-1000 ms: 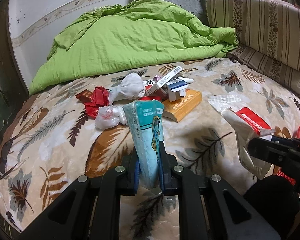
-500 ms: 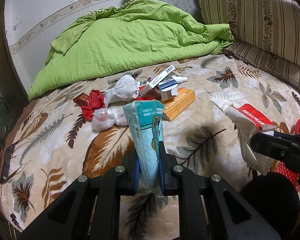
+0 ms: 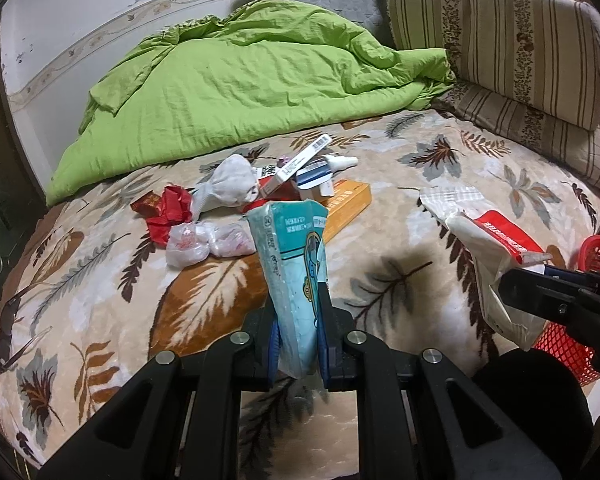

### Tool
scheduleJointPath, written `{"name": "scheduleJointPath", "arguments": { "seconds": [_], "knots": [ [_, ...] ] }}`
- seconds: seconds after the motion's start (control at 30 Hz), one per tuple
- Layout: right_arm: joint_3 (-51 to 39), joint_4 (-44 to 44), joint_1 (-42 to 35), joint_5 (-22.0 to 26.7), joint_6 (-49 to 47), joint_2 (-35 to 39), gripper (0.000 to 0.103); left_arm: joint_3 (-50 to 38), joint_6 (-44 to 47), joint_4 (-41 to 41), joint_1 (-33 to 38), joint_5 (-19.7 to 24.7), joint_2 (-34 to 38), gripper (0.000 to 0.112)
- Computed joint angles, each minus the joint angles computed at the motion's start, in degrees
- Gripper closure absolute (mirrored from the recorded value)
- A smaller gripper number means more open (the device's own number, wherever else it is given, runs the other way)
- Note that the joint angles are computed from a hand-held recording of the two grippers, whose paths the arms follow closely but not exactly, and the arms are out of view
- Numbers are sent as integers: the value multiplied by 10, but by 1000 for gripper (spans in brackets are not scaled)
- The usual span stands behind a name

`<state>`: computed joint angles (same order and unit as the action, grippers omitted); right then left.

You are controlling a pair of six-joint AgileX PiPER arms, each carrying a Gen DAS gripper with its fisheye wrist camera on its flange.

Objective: Collect trash
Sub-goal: 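Carry both held items toward the red mesh basket, then open both grippers over the red basket, dropping packet and sachet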

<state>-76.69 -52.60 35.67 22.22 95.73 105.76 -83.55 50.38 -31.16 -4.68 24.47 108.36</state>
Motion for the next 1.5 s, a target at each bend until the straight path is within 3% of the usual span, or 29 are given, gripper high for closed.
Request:
{"name": "scheduleJointPath", "arguments": {
  "seconds": [0.43, 0.57, 0.77, 0.93, 1.2, 1.43, 1.5],
  "knots": [
    [27, -29, 2, 17, 38, -23, 65, -1, 2, 4, -19, 11, -6, 97],
    [21, 4, 10, 77, 1, -33, 65, -5, 11, -5, -28, 27, -9, 97],
    [55, -3, 40, 228, 5, -88, 65, -22, 30, -19, -65, 80, -20, 97],
    [149, 20, 51, 318, 43, -173, 65, -60, 38, -42, -116, 177, -22, 97],
    [286, 73, 55, 371, 91, -283, 65, -187, -43, -21, -224, 349, 49, 97],
    [350, 81, 61, 389, 131, -343, 65, -204, -74, 8, -294, 354, 77, 96],
    [357, 82, 51, 383, 123, -348, 63, -212, -75, 8, -298, 360, 87, 87]
  ]
}}
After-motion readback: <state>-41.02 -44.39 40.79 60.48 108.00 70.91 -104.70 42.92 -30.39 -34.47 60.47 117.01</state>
